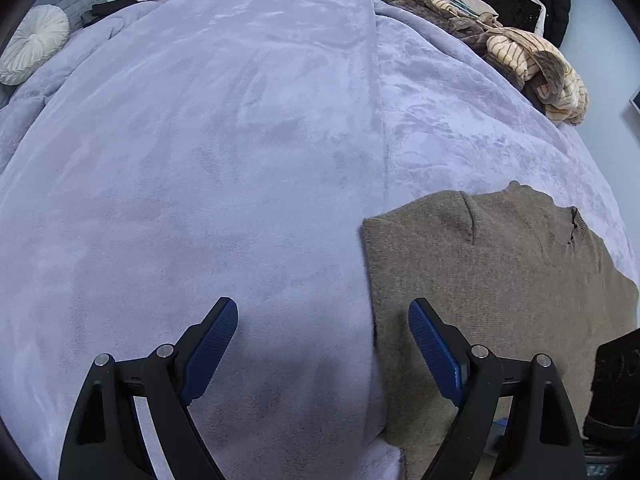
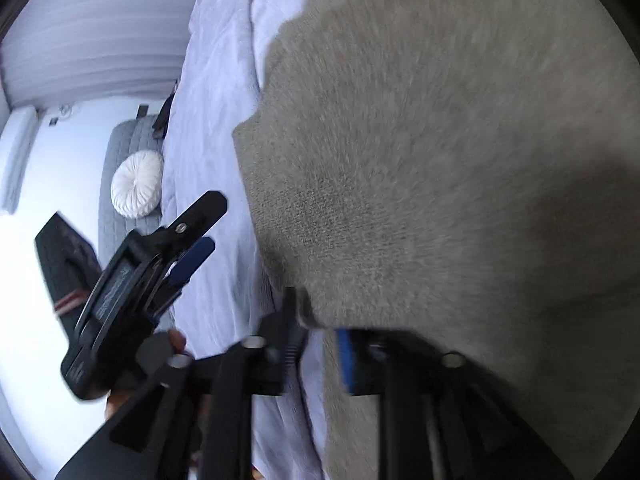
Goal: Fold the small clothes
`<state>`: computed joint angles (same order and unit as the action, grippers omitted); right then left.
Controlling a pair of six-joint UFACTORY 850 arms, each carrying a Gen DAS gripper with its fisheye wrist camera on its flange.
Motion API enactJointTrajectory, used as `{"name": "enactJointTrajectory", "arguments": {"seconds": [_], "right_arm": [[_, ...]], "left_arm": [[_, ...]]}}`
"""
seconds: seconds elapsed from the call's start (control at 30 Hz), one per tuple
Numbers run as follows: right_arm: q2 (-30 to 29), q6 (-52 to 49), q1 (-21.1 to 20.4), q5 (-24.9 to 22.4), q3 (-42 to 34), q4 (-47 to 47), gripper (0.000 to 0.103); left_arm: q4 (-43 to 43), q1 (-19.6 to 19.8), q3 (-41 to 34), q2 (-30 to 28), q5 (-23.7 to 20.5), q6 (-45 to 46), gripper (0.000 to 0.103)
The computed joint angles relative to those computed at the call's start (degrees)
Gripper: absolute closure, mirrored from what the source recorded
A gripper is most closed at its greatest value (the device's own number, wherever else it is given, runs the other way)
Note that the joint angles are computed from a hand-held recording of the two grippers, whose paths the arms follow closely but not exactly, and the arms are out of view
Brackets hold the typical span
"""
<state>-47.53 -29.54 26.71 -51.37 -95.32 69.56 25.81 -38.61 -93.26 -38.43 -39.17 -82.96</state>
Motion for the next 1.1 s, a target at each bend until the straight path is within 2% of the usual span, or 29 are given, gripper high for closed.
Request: {"name": "enactJointTrajectory", "arguments": {"seconds": [0.03, 0.13, 0.17, 0.27, 0.3, 0.33, 0.37, 0.43, 0.47, 0.5, 0.57, 0.63, 0.73, 0.9, 0.97, 1.0, 1.07, 1.1], "right_arm": [[1.4, -1.0, -0.9, 1.4, 0.9, -1.3, 0.040], [5.1, 0.3, -3.8, 6.5, 3.2, -7.2, 0.038], [6.7, 1.5, -5.3, 9.3, 4.7, -8.9, 0.038], [9.9, 8.1, -8.7, 16.3, 7.8, -14.7, 0.038], [10.5, 11.9, -10.1, 18.6, 8.6, -17.0, 0.038], [10.6, 14.5, -11.4, 19.6, 8.7, -17.8, 0.038], [10.6, 15.1, -12.5, 19.9, 9.3, -16.9, 0.038], [9.6, 15.1, -14.6, 19.6, 9.2, -12.4, 0.038], [8.7, 14.5, -15.5, 19.0, 8.9, -9.1, 0.039], [7.9, 15.0, -16.0, 18.7, 8.3, -8.2, 0.042], [6.0, 17.0, -15.8, 17.9, 5.0, -11.2, 0.095], [5.8, 12.3, -15.1, 18.3, 3.4, -10.8, 0.095], [6.9, 5.4, -14.2, 20.8, 2.7, -12.5, 0.095], [4.5, 15.3, -14.2, 20.8, 1.6, -23.0, 0.095], [5.5, 14.9, -14.1, 21.5, 3.4, -22.1, 0.096], [6.5, 15.3, -14.2, 21.7, 4.6, -23.0, 0.095], [7.3, 21.0, -13.6, 21.6, 4.5, -29.7, 0.083], [8.4, 23.9, -13.3, 21.5, 5.1, -33.3, 0.081]], "left_arm": [[-2.9, 0.7, -0.6, -0.6, 1.9, 2.9, 0.015], [-16.5, 3.2, -3.0, -3.5, 7.0, 14.7, 0.015], [-19.3, 3.5, -4.4, -4.8, 6.6, 17.0, 0.015], [-19.1, 3.6, -6.5, -6.6, 6.4, 17.1, 0.015], [-19.0, 3.7, -6.2, -6.4, 7.4, 16.7, 0.018], [-19.5, 3.7, -5.4, -6.0, 9.0, 16.6, 0.034], [-20.4, 3.9, -5.0, -5.7, 9.9, 17.0, 0.043], [-22.6, 4.4, -4.8, -5.6, 10.4, 19.3, 0.085], [-26.3, 4.7, -3.7, -5.0, 12.9, 22.4, 0.095], [-27.7, 5.0, -3.2, -4.5, 13.8, 23.1, 0.095], [-24.4, 5.0, -3.3, -4.0, 14.1, 20.4, 0.095], [-20.9, 5.1, -3.5, -3.8, 14.2, 17.8, 0.095], [-21.6, 5.6, -4.5, -5.0, 13.6, 18.9, 0.095], [-20.0, 5.6, -2.4, -4.8, 15.5, 16.4, 0.093], [-16.5, 5.3, -1.8, -4.0, 15.0, 12.7, 0.091], [-14.2, 4.9, -1.9, -3.5, 13.4, 10.6, 0.087], [-9.3, 4.1, -2.4, -2.5, 9.0, 7.0, 0.075], [-7.2, 3.6, -2.1, -1.8, 7.7, 5.3, 0.060]]}}
